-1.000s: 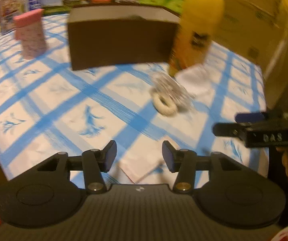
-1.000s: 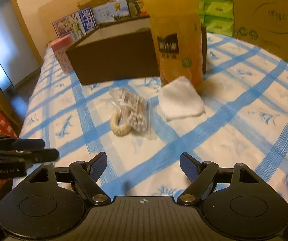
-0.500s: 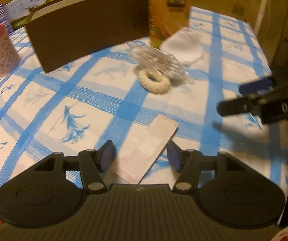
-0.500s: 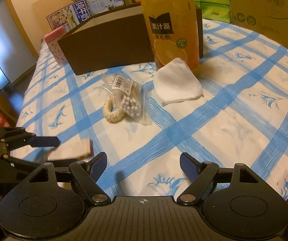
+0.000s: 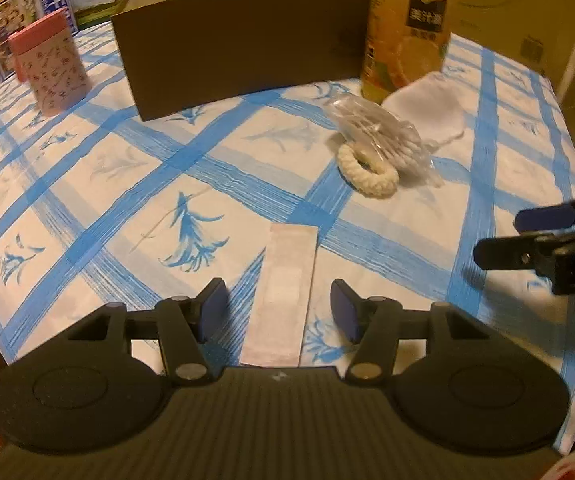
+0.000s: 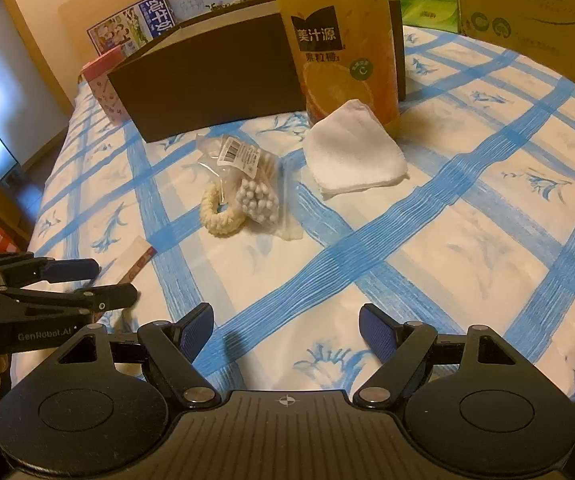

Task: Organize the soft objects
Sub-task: 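Grasp the white pad strip on the sheet with the left tool, then grasp the cotton-swab bag with the right tool while the left tool holds the pad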

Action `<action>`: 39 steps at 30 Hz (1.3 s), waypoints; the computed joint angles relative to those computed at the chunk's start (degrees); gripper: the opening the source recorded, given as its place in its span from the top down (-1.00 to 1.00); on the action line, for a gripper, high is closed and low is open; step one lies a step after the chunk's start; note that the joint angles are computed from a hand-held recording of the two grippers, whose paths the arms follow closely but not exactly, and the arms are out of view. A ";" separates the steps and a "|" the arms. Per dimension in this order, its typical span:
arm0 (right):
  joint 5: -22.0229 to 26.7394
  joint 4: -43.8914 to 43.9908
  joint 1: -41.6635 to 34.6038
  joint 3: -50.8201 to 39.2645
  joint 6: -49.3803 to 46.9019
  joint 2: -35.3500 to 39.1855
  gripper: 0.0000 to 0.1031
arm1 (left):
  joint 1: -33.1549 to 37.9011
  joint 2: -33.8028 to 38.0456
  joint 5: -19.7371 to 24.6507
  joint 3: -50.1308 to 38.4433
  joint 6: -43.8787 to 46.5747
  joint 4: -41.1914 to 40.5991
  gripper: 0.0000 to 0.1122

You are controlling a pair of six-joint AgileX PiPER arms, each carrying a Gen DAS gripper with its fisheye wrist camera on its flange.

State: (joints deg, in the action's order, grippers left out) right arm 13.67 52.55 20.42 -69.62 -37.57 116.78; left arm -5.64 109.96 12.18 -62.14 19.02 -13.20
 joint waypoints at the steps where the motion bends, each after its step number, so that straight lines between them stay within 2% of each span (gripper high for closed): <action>1: -0.01 -0.21 0.08 -0.05 0.18 0.10 -0.54 | -0.12 0.04 0.15 -0.05 0.14 0.29 0.03; 3: -0.25 -0.75 0.30 -0.07 0.64 0.15 -0.54 | -0.18 0.37 1.21 -0.91 0.57 0.59 0.09; 6: -0.43 -0.01 0.35 -0.12 -0.14 0.30 -0.54 | -0.20 0.65 1.25 -1.01 7.14 -3.85 0.34; 7: -0.50 0.51 0.33 -0.05 -0.72 0.32 -0.54 | -0.24 0.44 1.30 -0.78 9.55 -5.61 0.50; 8: -0.58 0.78 0.34 -0.06 -1.04 0.36 -0.54 | -0.23 0.35 1.64 -0.73 12.81 -8.48 0.54; 12: -1.05 2.37 0.53 -0.11 -2.81 0.58 -0.54 | -0.96 0.08 0.89 -0.28 10.39 -6.98 0.54; 15: -1.04 7.17 0.28 -0.22 -7.57 0.76 -0.54 | -0.97 -0.17 0.83 -0.20 8.82 -6.38 0.55; 21: -2.20 22.28 0.06 -1.91 -24.09 1.71 -0.54 | -0.84 -0.29 -0.61 -1.01 2.84 -3.02 0.55; 24: -2.67 25.73 0.08 -3.83 -28.74 2.72 -0.54 | -0.09 -0.27 -0.72 -2.06 3.26 -4.86 0.55; 27: -2.69 30.20 0.01 -6.20 -34.34 4.15 -0.54 | 0.26 0.25 -0.36 -3.70 -3.02 -0.14 0.55; 29: -2.55 29.72 0.11 -8.44 -34.51 5.54 -0.54 | 0.28 0.71 -0.30 -4.60 -6.93 3.11 0.55; 36: -2.26 20.51 0.87 -16.53 -27.14 10.77 -0.52 | 0.57 2.53 0.68 -7.41 -8.87 3.82 0.55; 39: -1.76 15.39 1.10 -19.38 -22.18 12.59 -0.41 | 0.69 3.15 1.08 -8.25 -8.50 3.11 0.55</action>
